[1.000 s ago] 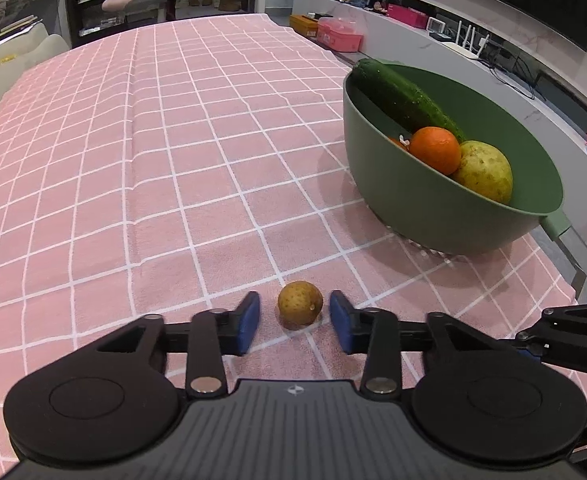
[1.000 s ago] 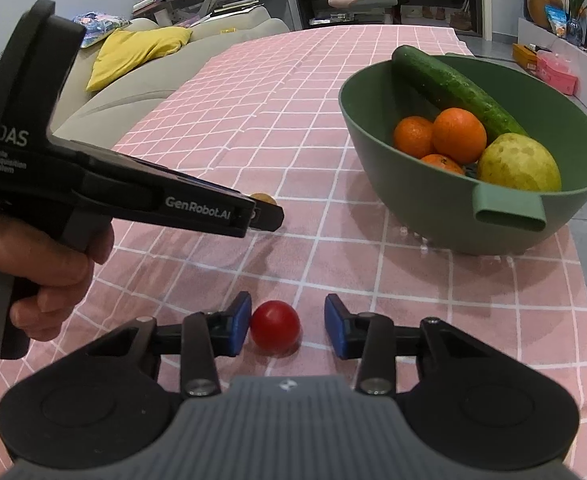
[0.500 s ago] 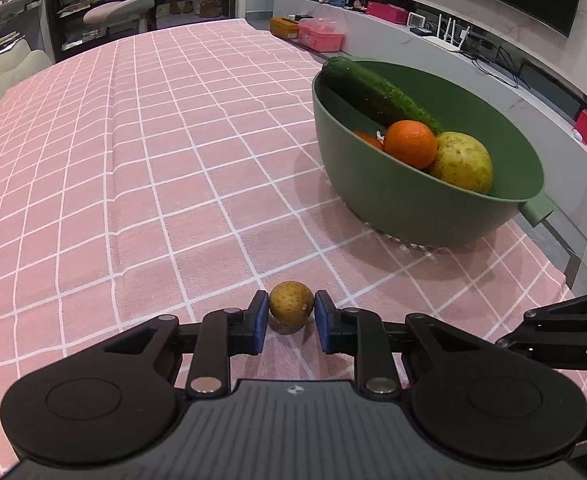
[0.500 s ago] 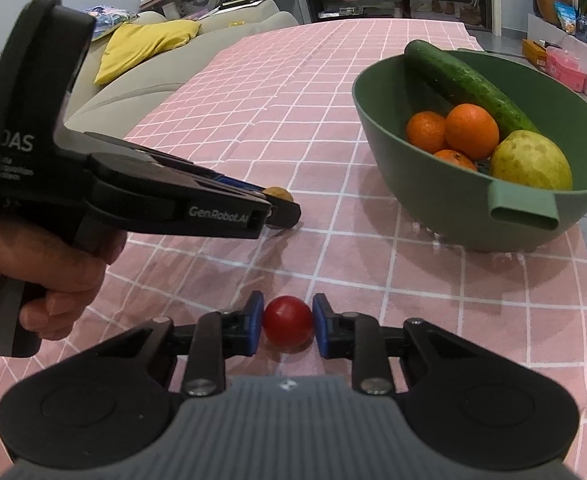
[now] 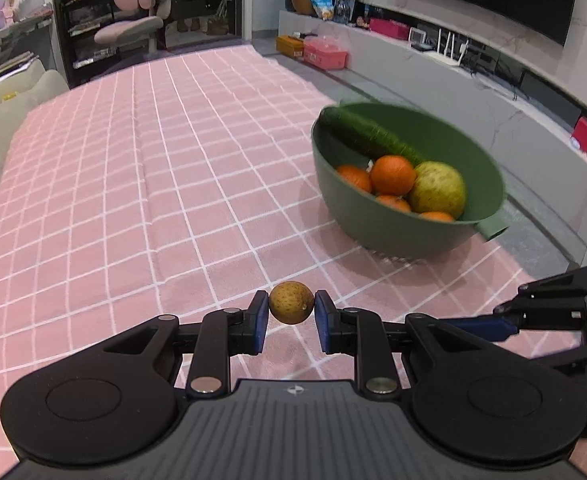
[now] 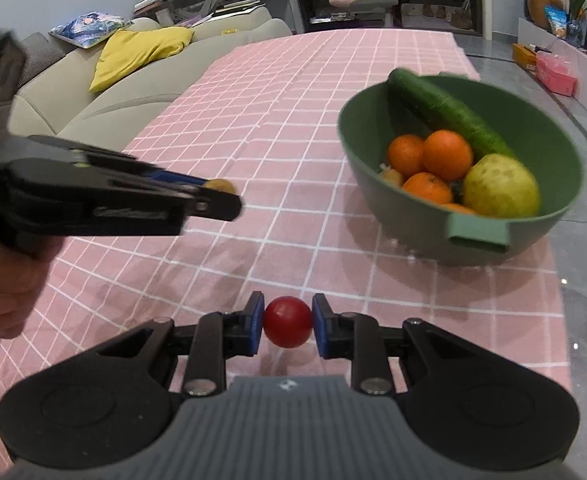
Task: Organize fruits
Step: 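Carry the tomato and kiwi into the green colander and open both tools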
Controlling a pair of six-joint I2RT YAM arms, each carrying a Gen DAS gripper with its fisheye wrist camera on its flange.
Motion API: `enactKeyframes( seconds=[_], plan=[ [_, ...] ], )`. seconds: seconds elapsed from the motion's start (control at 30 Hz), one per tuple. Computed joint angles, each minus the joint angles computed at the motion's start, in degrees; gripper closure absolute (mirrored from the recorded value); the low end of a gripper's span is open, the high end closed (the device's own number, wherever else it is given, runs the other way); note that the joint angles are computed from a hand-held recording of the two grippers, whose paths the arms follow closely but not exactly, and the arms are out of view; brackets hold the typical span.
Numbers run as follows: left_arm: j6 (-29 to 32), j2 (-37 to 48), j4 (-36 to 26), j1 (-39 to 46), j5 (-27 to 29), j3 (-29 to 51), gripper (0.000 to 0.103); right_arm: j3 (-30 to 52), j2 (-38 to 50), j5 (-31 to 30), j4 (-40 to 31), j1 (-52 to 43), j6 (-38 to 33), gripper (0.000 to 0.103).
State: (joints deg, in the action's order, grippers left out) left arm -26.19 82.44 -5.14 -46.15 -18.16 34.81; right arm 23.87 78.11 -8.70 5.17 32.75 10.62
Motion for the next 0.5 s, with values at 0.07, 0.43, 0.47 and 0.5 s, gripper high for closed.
enactKeyframes(
  seconds=[0.07, 0.43, 0.47, 0.5],
  plan=[
    [-1.41, -2.63, -2.39, -2.05, -1.53, -0.01, 0.076, -0.04, -4.37, -0.06, -3.91, -0.84, -0.48, 0.081],
    [-7.03, -7.76, -12.7, -13.37, -8.58, 3.94, 0.076, 0.31, -26.04, -2.11, -25.17, -8.44, -4.65, 0.081],
    [-7.31, -7.33, -13.11, -14.24, -8.91, 4.52, 0.076, 0.62, -27.18, -2.3, -26.92, -9.38, -4.95, 0.081],
    [-7.51, -6.95, -13.26, -14.83, -9.15, 4.87, 0.076, 0.88, -28.18, -2.46, -28.44, -10.27, -5.22, 0.081]
  ],
)
